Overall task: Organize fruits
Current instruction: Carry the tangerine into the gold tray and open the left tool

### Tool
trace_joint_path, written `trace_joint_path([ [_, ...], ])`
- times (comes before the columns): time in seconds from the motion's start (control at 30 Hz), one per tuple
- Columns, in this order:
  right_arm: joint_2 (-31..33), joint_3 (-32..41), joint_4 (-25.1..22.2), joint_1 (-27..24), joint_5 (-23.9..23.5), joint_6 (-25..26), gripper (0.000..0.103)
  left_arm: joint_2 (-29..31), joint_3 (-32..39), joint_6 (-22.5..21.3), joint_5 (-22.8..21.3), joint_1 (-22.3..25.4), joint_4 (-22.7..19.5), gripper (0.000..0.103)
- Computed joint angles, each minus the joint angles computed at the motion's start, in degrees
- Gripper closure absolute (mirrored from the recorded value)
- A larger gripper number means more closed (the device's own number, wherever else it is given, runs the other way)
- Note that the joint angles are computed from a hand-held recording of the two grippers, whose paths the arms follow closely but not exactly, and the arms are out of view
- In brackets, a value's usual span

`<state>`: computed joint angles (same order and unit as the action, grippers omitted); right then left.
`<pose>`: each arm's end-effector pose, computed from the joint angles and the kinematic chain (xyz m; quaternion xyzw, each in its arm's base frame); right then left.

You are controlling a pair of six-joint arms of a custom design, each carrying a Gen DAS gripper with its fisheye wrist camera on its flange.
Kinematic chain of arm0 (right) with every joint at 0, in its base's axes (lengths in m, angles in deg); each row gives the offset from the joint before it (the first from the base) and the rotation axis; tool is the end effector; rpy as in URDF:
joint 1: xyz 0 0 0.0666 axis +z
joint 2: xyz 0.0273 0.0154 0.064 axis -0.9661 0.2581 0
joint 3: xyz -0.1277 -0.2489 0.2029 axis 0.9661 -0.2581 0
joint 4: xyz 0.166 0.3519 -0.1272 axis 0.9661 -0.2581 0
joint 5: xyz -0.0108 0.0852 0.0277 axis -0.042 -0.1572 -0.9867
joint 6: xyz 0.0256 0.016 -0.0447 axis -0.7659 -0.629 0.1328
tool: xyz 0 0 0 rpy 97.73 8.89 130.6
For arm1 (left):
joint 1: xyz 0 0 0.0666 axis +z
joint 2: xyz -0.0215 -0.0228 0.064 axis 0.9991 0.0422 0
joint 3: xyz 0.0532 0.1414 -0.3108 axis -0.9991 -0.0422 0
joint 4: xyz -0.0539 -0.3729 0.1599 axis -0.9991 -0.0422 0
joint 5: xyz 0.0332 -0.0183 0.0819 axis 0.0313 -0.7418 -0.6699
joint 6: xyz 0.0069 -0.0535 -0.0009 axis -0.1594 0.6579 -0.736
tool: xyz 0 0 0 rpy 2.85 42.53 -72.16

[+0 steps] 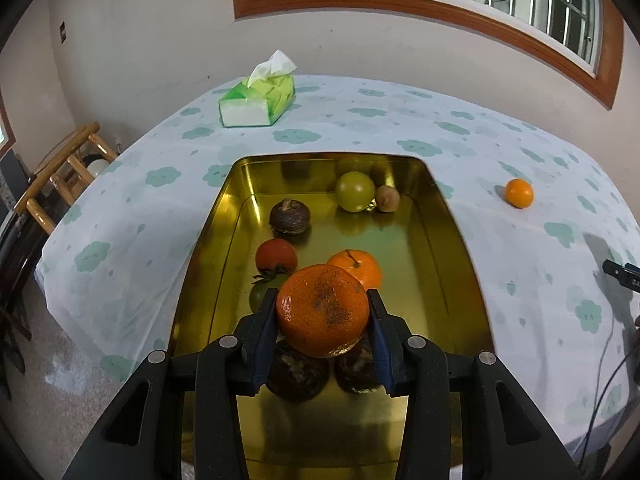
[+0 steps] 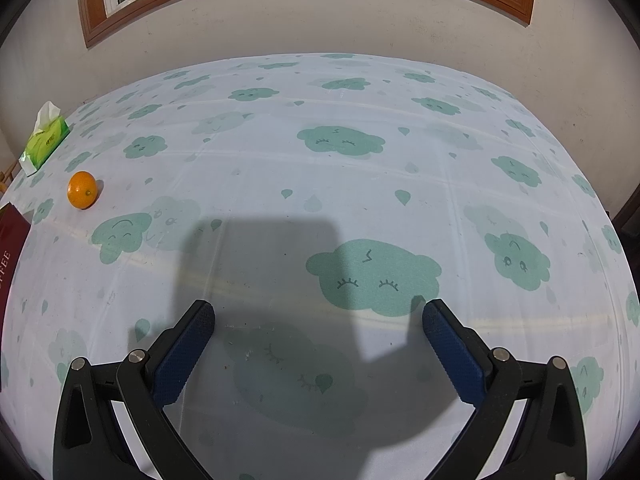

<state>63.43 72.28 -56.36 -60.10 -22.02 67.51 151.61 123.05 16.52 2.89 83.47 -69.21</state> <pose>0.5221 0.1304 0.3080 0.0663 0.9504 -0.0234 0.3031 0.4675 -0.0313 0.3497 -0.0222 0.9382 0.0105 0.3451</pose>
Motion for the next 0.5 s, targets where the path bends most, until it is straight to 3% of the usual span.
trace_joint_path([
  [0.23, 0.0, 0.1, -0.1, 0.1, 0.1, -0.1, 0.0, 3.1, 2.6, 0.3, 1.4, 1.3, -0.7, 0.06],
  [0.5, -0.3, -0.3, -0.3, 0.1, 1.0, -1.4, 0.0, 5.0, 4.5, -0.1, -0.7, 0.9, -0.9, 0.059],
])
